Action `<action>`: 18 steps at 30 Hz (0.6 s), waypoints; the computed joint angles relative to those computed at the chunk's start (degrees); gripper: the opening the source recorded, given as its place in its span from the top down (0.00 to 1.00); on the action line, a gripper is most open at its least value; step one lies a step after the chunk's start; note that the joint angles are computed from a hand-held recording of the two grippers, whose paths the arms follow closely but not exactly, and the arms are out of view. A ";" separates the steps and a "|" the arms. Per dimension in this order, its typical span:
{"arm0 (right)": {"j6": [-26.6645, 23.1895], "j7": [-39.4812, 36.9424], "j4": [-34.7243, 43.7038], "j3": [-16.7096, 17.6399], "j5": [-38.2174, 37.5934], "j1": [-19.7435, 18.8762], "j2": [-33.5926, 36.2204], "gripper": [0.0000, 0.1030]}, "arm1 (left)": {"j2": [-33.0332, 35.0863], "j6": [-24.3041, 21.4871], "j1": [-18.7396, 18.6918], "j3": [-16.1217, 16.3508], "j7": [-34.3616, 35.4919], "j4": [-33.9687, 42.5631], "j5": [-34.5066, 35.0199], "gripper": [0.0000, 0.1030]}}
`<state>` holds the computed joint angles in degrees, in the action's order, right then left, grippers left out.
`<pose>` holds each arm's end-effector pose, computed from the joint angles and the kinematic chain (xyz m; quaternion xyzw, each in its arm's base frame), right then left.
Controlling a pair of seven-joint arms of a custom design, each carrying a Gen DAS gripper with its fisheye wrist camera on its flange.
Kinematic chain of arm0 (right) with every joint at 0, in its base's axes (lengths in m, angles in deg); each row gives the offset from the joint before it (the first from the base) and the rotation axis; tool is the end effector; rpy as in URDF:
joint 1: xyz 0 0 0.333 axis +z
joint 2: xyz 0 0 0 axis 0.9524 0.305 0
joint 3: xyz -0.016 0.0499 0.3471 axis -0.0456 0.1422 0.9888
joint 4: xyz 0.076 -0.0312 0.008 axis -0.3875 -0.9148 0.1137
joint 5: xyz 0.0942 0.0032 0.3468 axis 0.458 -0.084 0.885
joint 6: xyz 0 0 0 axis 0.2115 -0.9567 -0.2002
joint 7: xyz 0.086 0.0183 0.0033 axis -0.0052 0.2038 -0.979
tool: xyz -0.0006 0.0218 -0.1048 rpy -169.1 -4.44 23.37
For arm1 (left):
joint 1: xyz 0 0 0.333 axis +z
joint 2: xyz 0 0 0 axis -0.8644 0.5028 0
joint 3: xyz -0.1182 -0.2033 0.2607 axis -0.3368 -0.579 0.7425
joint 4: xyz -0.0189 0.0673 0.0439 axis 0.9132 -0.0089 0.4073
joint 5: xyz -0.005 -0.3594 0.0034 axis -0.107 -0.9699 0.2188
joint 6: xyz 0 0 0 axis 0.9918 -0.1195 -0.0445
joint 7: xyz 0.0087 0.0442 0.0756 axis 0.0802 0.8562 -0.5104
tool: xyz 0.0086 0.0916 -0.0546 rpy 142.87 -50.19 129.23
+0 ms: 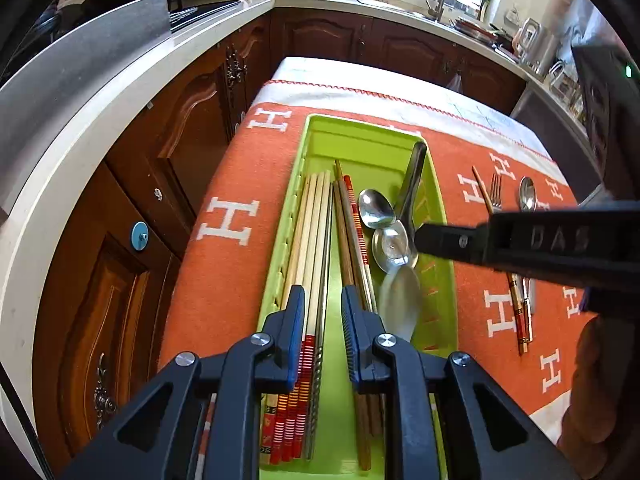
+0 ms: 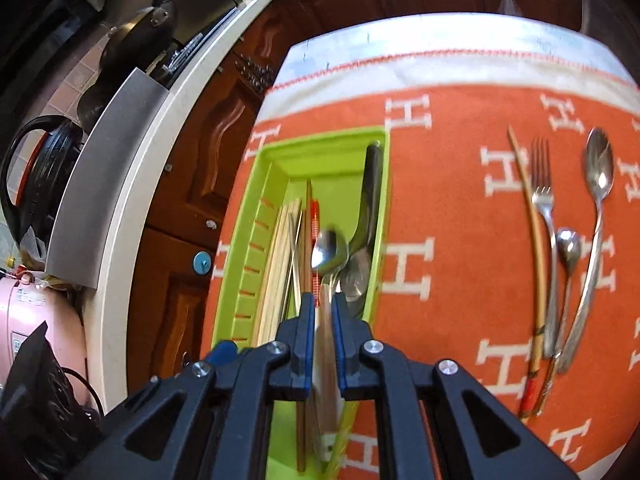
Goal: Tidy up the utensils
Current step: 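Carry the chopstick and spoon over the green tray and open both tools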
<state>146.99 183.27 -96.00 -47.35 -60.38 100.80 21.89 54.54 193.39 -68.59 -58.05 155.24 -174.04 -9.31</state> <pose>0.4758 0.3145 0.3858 -0.4721 0.8343 -0.0071 0.2846 0.4932 -0.2165 0.3588 -0.4986 0.8224 -0.2614 0.0820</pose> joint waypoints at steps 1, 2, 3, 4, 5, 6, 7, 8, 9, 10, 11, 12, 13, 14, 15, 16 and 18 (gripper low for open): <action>0.12 -0.22 -0.25 0.05 -0.21 0.07 -0.13 0.91 | -0.39 -0.13 0.72 -0.70 0.83 -0.21 -1.01 0.84; 0.53 -0.45 -0.47 0.07 -0.44 0.13 -0.23 0.91 | -0.59 -0.19 1.38 -1.37 1.88 -0.21 -2.26 0.84; 0.99 -0.59 -0.60 0.01 -0.67 0.24 -0.20 0.91 | -0.79 -0.24 1.86 -1.90 2.97 -0.21 -3.52 0.84; 1.17 -0.50 -0.81 -0.38 -1.25 0.70 -0.40 0.91 | -0.81 -0.35 1.75 -1.76 3.40 -0.03 -4.00 0.84; 0.88 -0.01 -0.94 -1.19 -2.35 1.57 -0.71 0.91 | -0.99 -0.26 1.65 -1.69 3.78 -0.05 -4.60 0.84; 0.66 0.52 -1.04 -1.80 -3.42 2.19 -0.94 0.91 | -1.20 -0.36 1.48 -1.54 4.03 -0.10 -5.06 0.84; 0.28 1.34 -1.32 -2.64 -5.07 3.03 -1.46 0.91 | -1.46 -0.65 1.52 -1.62 4.58 -0.11 -5.87 0.84; -0.03 2.21 -1.52 -3.19 -6.63 3.56 -1.82 0.91 | -1.57 -0.95 1.55 -1.65 5.30 0.01 -6.70 0.84; -0.38 3.04 -1.74 -3.52 -8.08 3.82 -2.19 0.91 | -1.73 -1.14 1.41 -1.57 5.88 0.03 -7.40 0.83; -0.78 4.37 -2.02 -4.10 -10.18 4.32 -2.65 0.91 | -1.95 -1.28 1.24 -1.49 6.48 0.02 -8.11 0.81; -1.10 5.83 -2.42 -4.52 -12.44 4.66 -3.21 0.91 | -2.35 -1.34 1.04 -1.56 7.25 -0.18 -9.00 0.81; -1.30 7.01 -2.82 -4.54 -14.34 4.58 -3.69 0.91 | -2.59 -1.46 0.73 -1.40 7.86 -0.26 -9.62 0.80; -1.74 8.43 -3.30 -4.66 -16.60 4.65 -4.32 0.91 | -2.92 -1.66 0.28 -1.18 8.22 -0.38 -10.01 0.80; -2.28 9.56 -3.52 -4.48 -18.26 4.48 -4.74 0.91 | -3.20 -1.90 -0.17 -0.90 8.50 -0.46 -10.33 0.80; -2.83 10.65 -3.86 -4.25 -19.85 4.23 -5.28 0.91 | -3.44 -2.17 -0.54 -0.67 8.88 -0.50 -10.72 0.79; -3.29 12.19 -4.29 -4.15 -21.86 4.07 -5.88 0.91 | -3.77 -2.49 -0.92 -0.57 9.41 -0.55 -11.23 0.79; -3.98 15.58 -5.32 -3.81 -25.77 3.55 -7.18 0.91 | -4.17 -2.77 -1.90 -0.01 9.84 -0.63 -11.54 0.79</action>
